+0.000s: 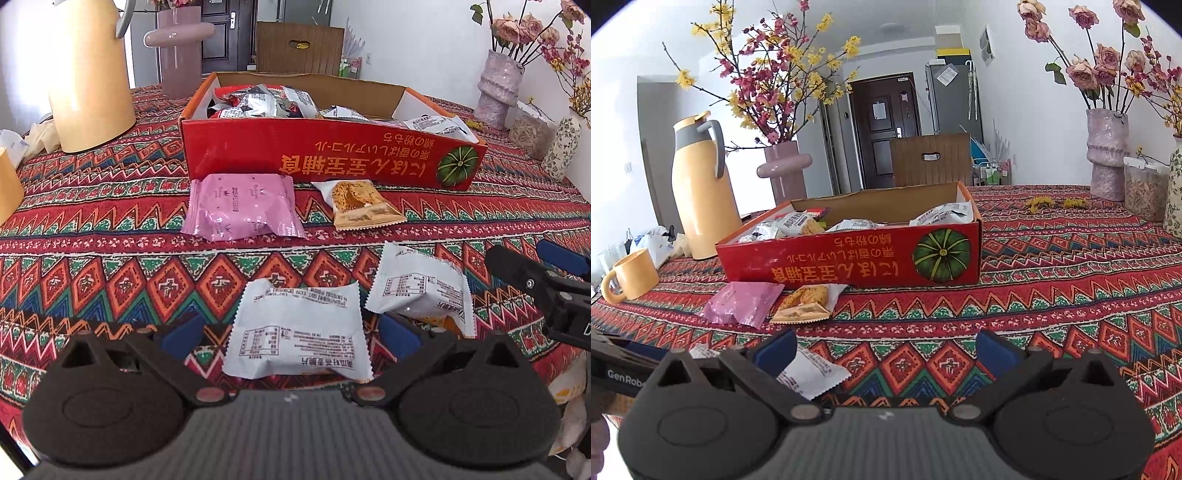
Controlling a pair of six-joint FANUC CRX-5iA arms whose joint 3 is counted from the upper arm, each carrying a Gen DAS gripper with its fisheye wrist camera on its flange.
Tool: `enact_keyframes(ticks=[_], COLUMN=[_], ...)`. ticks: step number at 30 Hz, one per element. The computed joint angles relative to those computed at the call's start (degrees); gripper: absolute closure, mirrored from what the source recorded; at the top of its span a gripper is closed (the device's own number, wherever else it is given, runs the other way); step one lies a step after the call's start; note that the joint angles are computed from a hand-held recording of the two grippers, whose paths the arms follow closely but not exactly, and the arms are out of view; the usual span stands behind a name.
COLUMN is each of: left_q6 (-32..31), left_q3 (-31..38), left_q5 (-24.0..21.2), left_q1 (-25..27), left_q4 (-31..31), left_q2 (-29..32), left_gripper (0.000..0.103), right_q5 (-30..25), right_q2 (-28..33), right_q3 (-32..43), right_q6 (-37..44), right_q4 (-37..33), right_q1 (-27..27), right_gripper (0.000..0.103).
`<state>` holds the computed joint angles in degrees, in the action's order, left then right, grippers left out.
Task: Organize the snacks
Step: 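Grasp a white printed packet with the left gripper while the right grasps another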
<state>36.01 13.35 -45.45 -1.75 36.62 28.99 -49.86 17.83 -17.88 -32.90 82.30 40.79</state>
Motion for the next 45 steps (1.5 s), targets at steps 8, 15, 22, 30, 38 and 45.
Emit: enact_keyframes(ticks=[8,15,22,30,38,45], left_q6=[-0.8,-1.91,-2.5,-4.28,-6.23,-8.5], left_q3=[-1.28,-2.14,-2.58,-3.28,-4.28,-5.73], left_q5=[1.25,1.89,1.37,0.94,1.41,2.6], left_q1=[-0.36,-0.15,0.34,0.89,1.2,1.7], left_q4=[0.46,1.54,2.65,5.09,7.17,10.37], left_q2=[-0.6,-1.06,-1.39,-1.51,-1.89,-2.53], left_gripper=[0.007,0.021,0.03,0.041,0.052,0.052], right_q5=[0.34,0.64,0.78,0.93,0.93,0.75], right_q2=[0.19,0.51,0.81,1.16,1.4,1.77], right_q3=[0.12,0.46,0.88,1.38,1.81,2.44], right_q6=[0.3,0.93,1.57,2.55,3.43,4.35], right_q4=[-0.91,-1.83,-2.34,-3.06,-3.54,-3.89], right_q1=[-0.01,0.16,0.37,0.61,0.86,1.24], right_gripper=[0.0,0.0,0.0,0.0,0.0,0.0])
